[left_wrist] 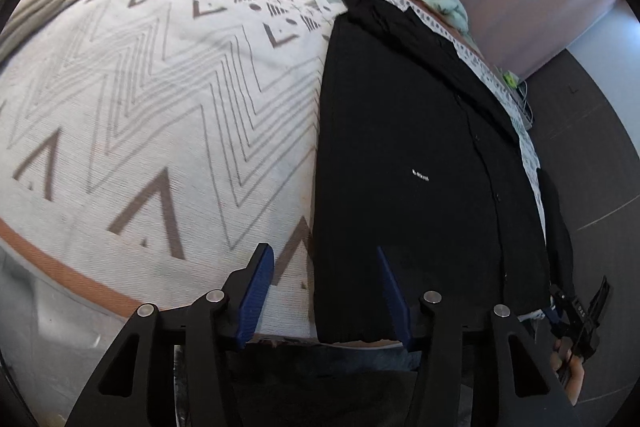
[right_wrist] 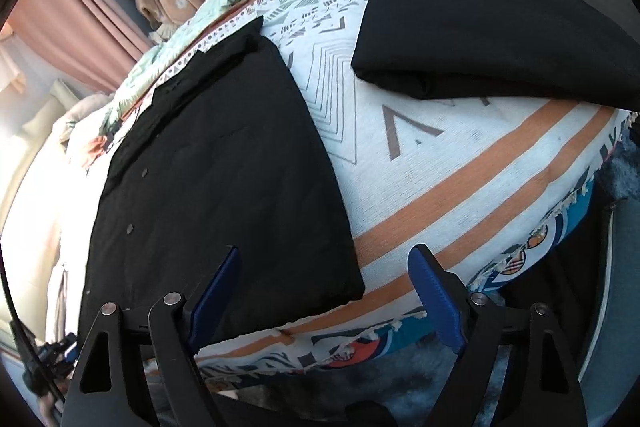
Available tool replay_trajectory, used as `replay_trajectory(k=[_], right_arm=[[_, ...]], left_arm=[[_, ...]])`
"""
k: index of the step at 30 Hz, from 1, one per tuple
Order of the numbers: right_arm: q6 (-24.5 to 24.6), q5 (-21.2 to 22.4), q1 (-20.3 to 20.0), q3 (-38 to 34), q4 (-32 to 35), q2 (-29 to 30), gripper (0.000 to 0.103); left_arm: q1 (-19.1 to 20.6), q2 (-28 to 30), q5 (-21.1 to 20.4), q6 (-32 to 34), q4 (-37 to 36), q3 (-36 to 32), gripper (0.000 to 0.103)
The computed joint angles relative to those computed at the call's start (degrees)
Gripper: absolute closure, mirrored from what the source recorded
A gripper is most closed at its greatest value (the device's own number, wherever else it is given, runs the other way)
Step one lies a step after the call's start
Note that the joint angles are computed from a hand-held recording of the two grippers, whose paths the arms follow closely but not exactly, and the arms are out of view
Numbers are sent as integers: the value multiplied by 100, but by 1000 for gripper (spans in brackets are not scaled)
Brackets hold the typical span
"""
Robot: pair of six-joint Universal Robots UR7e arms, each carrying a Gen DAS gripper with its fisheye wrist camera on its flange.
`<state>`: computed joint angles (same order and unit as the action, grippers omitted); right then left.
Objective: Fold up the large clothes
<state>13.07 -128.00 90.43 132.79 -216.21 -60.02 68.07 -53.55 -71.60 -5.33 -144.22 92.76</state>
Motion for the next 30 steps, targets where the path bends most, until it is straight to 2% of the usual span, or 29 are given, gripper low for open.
replay_trajectory(k=[3,5,7,12,13,16,19,21,22,25,30], right_arm=[[14,74,-39,-89,140,67,23],[-5,-75,11,-199,227,152,23],[-55,-199,68,-289,255,215,23],[-80,-86,69,-286,214,204,25],[-97,50,41,-247,183,177,29],[-119,716,-117,-62,-16,42,31],[-204,1758,-392,261,-668,-82,32],[-237,2123,-494,388,-920,-111,32],[-240,2134,-500,415,-975,-112,32],[-124,1662,-425,395,-879,-77,32],[31,1854,-625,370,-863,24,32]], left_arm=[[11,70,-108,58,-16,-56,50],[26,128,-195,32,29,-139,50],[40,197,-278,1,83,-222,54],[79,236,-504,-2,98,-247,60],[127,224,-710,-22,188,-275,61],[225,166,-1025,-125,306,-297,62],[252,124,-1107,-191,268,-251,62],[239,122,-1073,-210,177,-207,62],[229,130,-1050,-227,128,-192,62],[210,195,-989,-251,59,-223,62],[240,315,-1035,-241,14,-337,62]])
